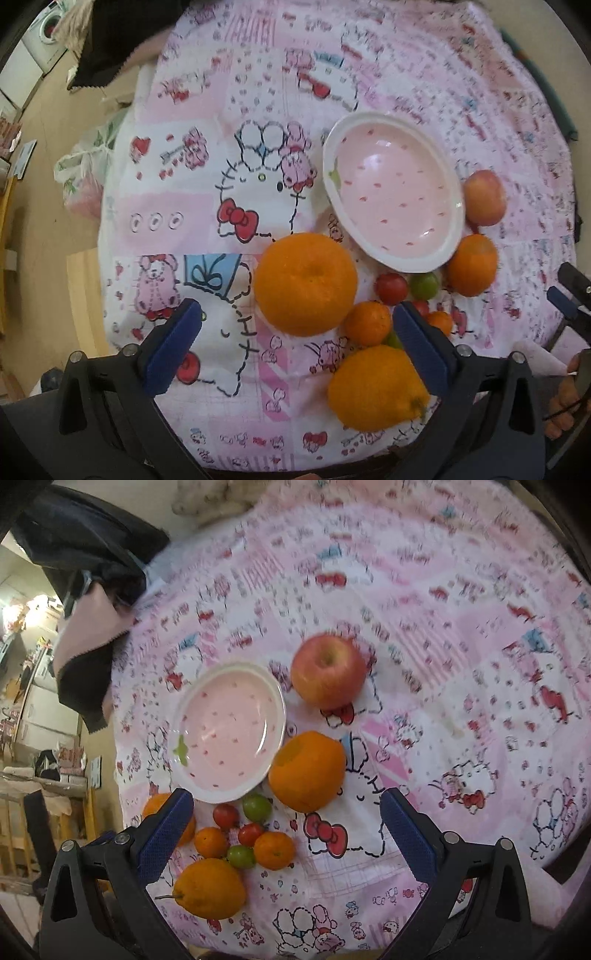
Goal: Organize fruits
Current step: 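Grasp the large orange with the left tool while the right tool grasps the orange beside the apple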
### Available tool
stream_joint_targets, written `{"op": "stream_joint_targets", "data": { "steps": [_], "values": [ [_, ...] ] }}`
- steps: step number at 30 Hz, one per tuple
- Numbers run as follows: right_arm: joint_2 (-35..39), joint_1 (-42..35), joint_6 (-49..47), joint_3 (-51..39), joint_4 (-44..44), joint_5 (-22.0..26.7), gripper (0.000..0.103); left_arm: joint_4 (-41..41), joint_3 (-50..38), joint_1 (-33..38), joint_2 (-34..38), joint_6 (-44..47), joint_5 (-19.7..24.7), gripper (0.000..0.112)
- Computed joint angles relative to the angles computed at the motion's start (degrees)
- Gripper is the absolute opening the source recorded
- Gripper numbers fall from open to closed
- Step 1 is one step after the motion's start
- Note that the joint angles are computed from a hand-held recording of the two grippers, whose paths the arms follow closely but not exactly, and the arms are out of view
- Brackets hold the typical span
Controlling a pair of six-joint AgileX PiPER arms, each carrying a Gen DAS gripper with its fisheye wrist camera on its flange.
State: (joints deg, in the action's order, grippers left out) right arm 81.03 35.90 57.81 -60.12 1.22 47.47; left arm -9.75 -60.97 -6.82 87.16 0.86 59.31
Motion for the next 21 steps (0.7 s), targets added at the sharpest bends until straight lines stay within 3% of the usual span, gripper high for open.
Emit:
{"op": "stream_joint_targets", "data": {
  "steps": [6,7,12,19,21],
  "values": [
    [7.56,-6.10,-14.49,-1.13,11.82,-1.07,0.103,2.27,-0.50,-3.28,4.33,-0.17,-1.65,0.088],
    [9.60,-6.47,-16.37,-1.91,12.42,-0.42,0.103,2.04,-0.71,-3.44,5.05,0.77,-1.66,0.083],
    [17.05,-6.36,-21.34,-4.30,14.58,1.72,0.093,2.92,-0.56,-4.50,7.88,1.14,-2.82,0.083],
    [22.85,-6.65,-23.53,-7.14,12.64,1.44,0.092,5.13,0.37,-5.82,9.11,-1.16,-6.19,0.077],
    [24.04,-6.93,-25.70,-8.03,13.56,1.66,0.086,6.11,-0.23,-6.73,9.50,-1.30,-6.55,0.075]
  ]
}}
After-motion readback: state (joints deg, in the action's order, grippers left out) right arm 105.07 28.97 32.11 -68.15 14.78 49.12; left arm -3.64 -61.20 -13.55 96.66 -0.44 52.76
